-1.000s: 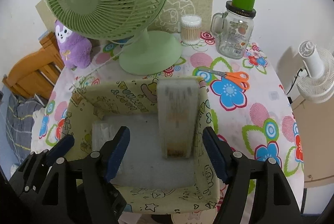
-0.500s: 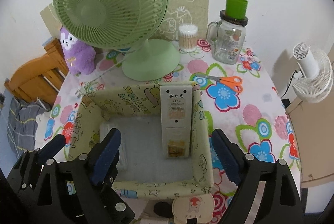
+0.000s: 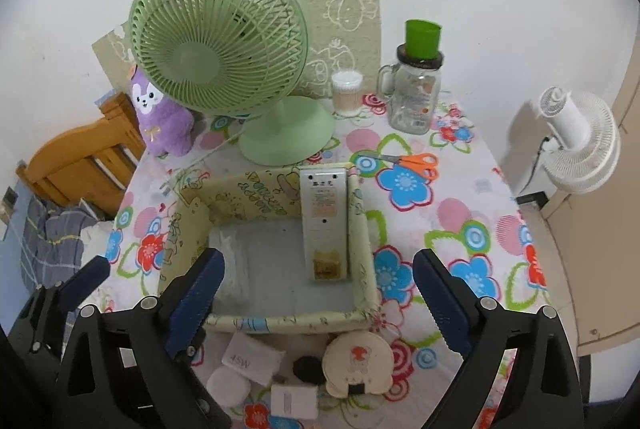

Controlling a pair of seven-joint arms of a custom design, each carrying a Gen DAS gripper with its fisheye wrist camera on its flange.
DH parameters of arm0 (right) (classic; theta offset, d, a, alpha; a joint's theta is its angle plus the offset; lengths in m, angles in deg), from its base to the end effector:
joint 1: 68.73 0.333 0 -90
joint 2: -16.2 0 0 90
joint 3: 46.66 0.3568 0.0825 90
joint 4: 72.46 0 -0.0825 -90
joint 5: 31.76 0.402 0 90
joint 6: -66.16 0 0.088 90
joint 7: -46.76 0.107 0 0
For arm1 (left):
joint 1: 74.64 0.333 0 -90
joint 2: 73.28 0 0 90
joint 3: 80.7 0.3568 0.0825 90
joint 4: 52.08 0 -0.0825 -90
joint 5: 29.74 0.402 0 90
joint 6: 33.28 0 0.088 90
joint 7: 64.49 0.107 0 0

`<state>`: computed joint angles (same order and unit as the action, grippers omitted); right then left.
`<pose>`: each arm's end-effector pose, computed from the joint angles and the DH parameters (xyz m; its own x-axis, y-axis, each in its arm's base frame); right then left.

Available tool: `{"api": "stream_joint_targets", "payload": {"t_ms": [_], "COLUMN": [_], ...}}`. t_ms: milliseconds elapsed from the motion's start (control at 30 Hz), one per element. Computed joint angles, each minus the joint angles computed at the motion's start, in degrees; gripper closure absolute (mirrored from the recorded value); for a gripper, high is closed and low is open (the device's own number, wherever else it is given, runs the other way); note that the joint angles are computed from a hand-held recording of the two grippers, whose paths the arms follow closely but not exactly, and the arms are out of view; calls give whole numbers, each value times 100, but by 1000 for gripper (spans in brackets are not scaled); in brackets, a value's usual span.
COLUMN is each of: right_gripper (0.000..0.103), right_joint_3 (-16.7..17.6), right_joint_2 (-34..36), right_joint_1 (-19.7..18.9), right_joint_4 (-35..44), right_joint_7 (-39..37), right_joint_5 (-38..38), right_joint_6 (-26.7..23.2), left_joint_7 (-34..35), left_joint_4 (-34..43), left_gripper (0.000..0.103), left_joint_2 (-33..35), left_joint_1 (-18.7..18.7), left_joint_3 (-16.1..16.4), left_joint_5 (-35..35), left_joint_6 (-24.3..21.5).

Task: Organize rigid objects
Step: 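Withdraw both open tools from the fabric box toward the remaining items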

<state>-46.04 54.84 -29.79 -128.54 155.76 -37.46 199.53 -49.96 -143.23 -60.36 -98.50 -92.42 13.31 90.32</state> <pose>0.6435 0.5246 0.5808 0.4207 -0.8998 -0.1152 -0.7397 -0.2668 -0.6178 0.5861 -0.3669 0.5854 0.3657 -0.9296 0.0463 -0.6858 -0.3027 -0.6618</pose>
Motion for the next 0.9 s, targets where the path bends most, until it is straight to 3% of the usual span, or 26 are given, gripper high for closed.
{"api": "stream_joint_targets", "payload": {"t_ms": [200, 367, 500, 667, 900], "right_gripper": [6, 6, 6, 6, 6], "right_joint_3": [-156, -15, -142, -3, 157], "right_joint_2": [-560, -939, -1284, -1568, -1971], "right_joint_1": [162, 107, 252, 158, 48], "right_joint_4": [-770, -1272, -1759, -2130, -2598], "right_joint_7": [202, 169, 555, 654, 811], "right_joint_5": [-430, -534, -1040, -1192, -1262], "right_joint_6": [295, 452, 720, 870, 910], "left_joint_7": [-60, -81, -170, -386, -460], "left_joint_4": [-25, -134, -350, -620, -634], "left_gripper": [4, 4, 4, 4, 4], "left_joint_2": [-154, -300, -482, -739, -890], "left_joint_1": [-108, -149, -86, -71, -139], "left_joint_3": [-70, -158, -220, -312, -450], "left_joint_5": [93, 93, -111, -93, 172], "left_joint_6": [-313, -455, -258, -141, -406]}}
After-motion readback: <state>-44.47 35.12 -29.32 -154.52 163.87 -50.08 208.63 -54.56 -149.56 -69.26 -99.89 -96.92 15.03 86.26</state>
